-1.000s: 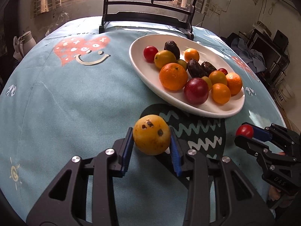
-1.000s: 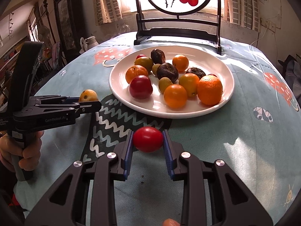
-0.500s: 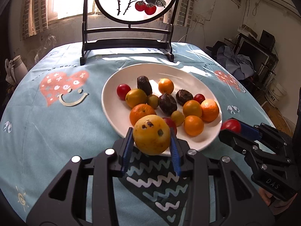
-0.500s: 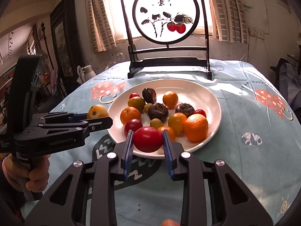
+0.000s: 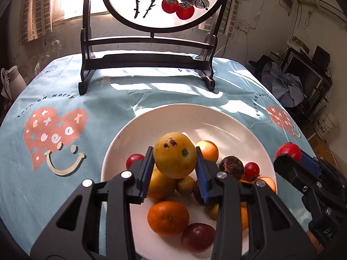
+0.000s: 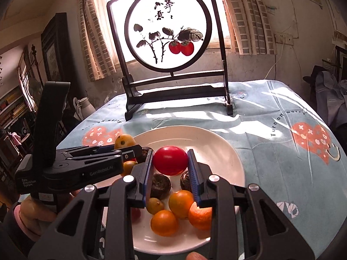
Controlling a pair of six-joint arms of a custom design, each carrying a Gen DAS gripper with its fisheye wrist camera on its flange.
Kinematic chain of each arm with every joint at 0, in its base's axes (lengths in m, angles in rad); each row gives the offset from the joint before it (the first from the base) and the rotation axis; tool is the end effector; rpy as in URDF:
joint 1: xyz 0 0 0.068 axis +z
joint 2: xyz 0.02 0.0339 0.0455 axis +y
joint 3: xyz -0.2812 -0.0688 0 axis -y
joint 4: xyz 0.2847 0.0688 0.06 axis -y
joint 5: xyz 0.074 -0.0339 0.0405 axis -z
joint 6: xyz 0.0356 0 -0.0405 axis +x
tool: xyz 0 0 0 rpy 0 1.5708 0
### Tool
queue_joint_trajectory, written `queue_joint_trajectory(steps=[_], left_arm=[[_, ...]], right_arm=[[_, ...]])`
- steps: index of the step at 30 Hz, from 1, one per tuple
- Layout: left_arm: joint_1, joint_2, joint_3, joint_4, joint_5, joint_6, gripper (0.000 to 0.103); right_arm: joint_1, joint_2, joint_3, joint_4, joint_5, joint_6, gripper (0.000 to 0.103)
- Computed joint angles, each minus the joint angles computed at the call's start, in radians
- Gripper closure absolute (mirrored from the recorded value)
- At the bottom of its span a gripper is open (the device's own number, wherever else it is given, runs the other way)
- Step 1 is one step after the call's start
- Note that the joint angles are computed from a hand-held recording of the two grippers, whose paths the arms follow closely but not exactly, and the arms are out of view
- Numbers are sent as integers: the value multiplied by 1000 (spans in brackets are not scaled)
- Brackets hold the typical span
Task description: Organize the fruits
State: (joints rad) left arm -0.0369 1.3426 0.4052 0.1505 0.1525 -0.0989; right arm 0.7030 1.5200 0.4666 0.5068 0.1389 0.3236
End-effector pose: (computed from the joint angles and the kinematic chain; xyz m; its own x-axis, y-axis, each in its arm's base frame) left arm 0.2500 -0.0146 0.1161 -0.7184 -0.0711 -0.6920 0.0731 0.9815 -0.1768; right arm 0.2260 0.1850 0.1198 -0.5509 -0.0540 -0.8328 -0.3954 0.8957 0.2034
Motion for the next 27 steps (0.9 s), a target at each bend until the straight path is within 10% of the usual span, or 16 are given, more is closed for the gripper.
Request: queue_joint_trajectory(steps=[3,15,18,27], left_arm=[[25,-12,-9,3,8,-13,28],[155,-159,-31,-82,17,-58,17],[165,-173,-29,-108,24,-63,16],[136,-526,-123,-303,-51,-39,7]], right_arm=[[-14,37,32,5,-19,-6,72],[-17,156,145,-52,-56,-46,66],[-11,143,141,-64,-53,-45,27],[75,-24,43,-112,41,-68,1]])
